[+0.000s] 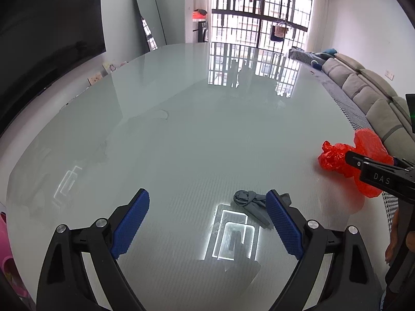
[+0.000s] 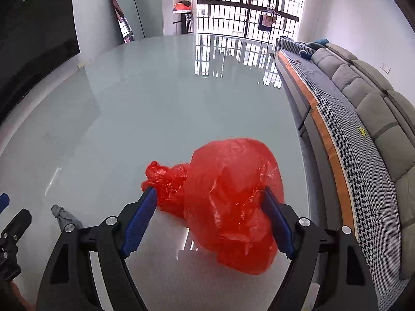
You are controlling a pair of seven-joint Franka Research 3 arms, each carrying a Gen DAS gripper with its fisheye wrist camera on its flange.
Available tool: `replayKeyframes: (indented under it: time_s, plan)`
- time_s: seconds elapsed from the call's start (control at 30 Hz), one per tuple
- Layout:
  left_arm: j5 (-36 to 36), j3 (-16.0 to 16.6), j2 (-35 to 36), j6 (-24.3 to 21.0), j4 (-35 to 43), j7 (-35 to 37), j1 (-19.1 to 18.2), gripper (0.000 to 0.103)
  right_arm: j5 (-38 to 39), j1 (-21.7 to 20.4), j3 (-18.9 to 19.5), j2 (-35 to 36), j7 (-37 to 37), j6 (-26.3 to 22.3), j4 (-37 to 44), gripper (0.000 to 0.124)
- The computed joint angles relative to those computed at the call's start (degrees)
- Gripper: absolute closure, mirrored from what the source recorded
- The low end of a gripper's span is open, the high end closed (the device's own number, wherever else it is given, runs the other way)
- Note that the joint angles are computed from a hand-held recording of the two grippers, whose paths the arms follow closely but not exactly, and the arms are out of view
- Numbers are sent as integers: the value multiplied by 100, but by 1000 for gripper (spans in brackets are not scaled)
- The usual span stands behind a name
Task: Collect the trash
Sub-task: 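Grasp the red plastic bag with the right tool while the left tool grasps the grey cloth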
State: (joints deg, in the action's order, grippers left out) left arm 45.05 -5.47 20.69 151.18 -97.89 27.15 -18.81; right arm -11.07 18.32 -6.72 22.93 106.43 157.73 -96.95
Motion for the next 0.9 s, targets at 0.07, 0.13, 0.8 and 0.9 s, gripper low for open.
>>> replayKeyframes:
  time_s: [0.07, 0.13, 0.8, 0.9]
  plan:
    - [-71, -32, 21, 0, 2, 59, 16, 14, 31, -8, -12, 87, 40, -27, 46, 47]
    - [-185, -71, 45, 31, 0, 149, 39, 14, 129, -54, 34, 141, -7, -31, 67, 51]
    - [-1069, -100, 796, -344, 858, 950, -162, 14, 1760, -608, 509, -1566, -987, 1339, -2238, 102]
    - [-1132, -108, 927, -426, 1031, 1051, -204, 14, 2047, -728, 615, -1787, -1183, 1409, -2489, 102]
